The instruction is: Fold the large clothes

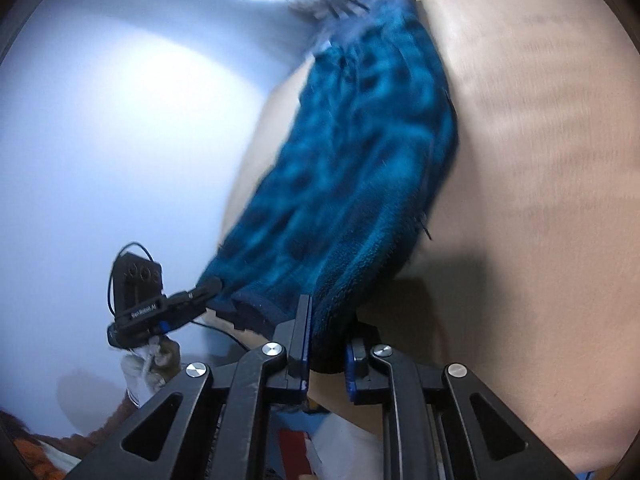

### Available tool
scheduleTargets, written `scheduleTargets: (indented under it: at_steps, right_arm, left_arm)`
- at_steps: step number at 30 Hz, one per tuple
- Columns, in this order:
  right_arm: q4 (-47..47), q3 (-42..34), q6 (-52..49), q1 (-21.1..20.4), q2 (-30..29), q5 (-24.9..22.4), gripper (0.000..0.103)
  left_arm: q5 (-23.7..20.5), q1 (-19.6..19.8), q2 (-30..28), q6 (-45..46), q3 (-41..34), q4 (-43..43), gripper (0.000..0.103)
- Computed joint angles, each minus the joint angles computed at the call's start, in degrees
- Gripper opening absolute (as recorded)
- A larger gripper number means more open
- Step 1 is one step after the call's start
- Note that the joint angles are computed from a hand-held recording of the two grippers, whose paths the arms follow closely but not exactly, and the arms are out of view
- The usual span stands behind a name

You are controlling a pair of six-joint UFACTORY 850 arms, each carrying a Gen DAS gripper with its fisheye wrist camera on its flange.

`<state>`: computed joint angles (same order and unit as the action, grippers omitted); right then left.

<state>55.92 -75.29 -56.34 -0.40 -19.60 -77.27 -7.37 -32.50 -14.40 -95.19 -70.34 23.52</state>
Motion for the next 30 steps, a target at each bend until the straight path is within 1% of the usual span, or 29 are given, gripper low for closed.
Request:
scheduleTargets:
  at_steps: [3, 6, 11, 13, 15, 18, 20, 26, 30]
  right_arm:
    - [2.8, -2.9, 1.6, -0.5, -1.2, -1.4, 0.011]
    - [4.1, -5.6, 2.7, -0.1, -2.2, -0.9, 0.011]
    - [4.1, -12.0, 4.4, 2.0, -4.5, 1.5, 0.011]
    - [3.4, -15.6, 5.8, 3.0, -6.2, 2.9, 0.011]
    - [2.7, -18.5, 7.0, 3.8, -7.8, 4.1, 0.011]
    - [1.1, -23.2, 9.7, 4.9, -10.9, 5.9, 0.011]
    - [0.0, -26.9, 12.3, 6.0, -13.7, 6.9, 0.011]
    - [-4.9, -36.5, 16.9, 8.9, -21.2, 9.4, 0.011]
    - [-8.7, -42.0, 21.3, 10.2, -25.9, 10.1, 0.011]
  left_arm:
    - [-0.5, 0.7, 0.1, -2.3, -2.0, 3.2, 0.011]
    - [-2.0, 1.6, -0.8, -4.7, -5.1, 7.6, 0.011]
    - [-3.9, 3.8, -3.2, -2.9, -10.2, 7.6, 0.011]
    - [-5.5, 5.0, -5.0, 0.0, -13.0, 5.3, 0.011]
    - [-6.2, 6.4, -6.6, 5.0, -15.2, 0.6, 0.011]
    - [-7.4, 8.2, -9.1, 9.7, -17.9, -4.8, 0.011]
    - [-7.8, 9.7, -11.0, 15.6, -19.7, -11.6, 0.011]
    - [-11.6, 12.5, -16.9, 25.1, -25.6, -20.8, 0.011]
    - [-14.3, 13.9, -21.2, 28.8, -29.7, -24.4, 0.011]
